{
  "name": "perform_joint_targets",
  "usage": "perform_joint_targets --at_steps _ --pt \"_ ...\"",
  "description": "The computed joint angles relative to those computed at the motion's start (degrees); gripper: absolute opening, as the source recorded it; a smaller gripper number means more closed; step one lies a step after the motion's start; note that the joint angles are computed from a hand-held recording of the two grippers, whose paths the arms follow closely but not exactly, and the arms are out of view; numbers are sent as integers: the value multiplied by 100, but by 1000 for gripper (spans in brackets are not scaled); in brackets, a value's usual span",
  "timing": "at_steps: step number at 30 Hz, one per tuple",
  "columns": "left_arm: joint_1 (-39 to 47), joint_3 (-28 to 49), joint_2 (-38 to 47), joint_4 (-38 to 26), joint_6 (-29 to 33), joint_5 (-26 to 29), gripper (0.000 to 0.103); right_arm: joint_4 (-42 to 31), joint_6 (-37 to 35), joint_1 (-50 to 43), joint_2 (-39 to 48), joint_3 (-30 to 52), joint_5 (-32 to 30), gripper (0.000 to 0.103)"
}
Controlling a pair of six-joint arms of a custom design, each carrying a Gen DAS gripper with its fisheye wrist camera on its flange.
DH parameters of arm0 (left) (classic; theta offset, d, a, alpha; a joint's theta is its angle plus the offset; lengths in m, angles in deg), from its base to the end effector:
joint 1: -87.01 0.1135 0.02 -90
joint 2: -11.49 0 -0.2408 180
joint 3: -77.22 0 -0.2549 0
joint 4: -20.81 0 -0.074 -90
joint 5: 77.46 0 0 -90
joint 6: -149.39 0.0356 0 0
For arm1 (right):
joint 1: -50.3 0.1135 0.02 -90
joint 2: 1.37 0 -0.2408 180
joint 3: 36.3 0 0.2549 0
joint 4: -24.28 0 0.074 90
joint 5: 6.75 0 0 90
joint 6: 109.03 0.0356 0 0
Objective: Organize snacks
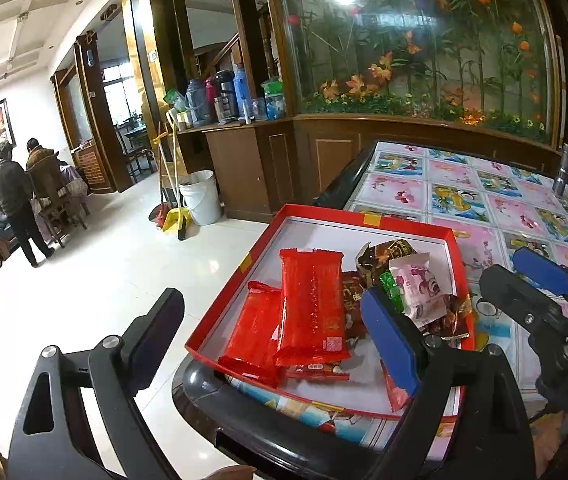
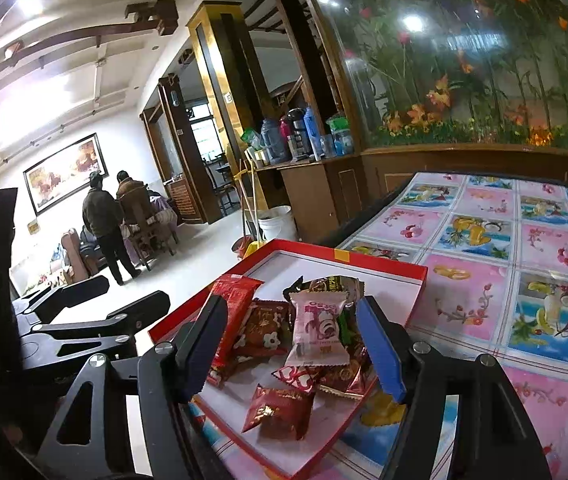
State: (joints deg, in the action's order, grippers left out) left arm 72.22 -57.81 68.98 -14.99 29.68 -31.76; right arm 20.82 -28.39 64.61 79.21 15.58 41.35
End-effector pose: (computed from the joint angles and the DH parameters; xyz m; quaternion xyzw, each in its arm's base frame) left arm 0.2051 -0.0284 0.1870 -0.2454 0.8409 0.2014 0.4384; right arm 0.2744 0.0945 0.1752 -0.3369 0.7646 0.3322 0.4377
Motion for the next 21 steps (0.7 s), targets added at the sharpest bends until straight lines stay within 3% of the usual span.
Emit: perform_joint_targets --at_steps 7,21 --pt "-40 -141 -317 -134 -196 -120 91 -69 -105 91 -480 -239 36 70" --pt "-33 -132 -239 -110 -203 -172 91 -69 -155 212 -449 -250 112 71"
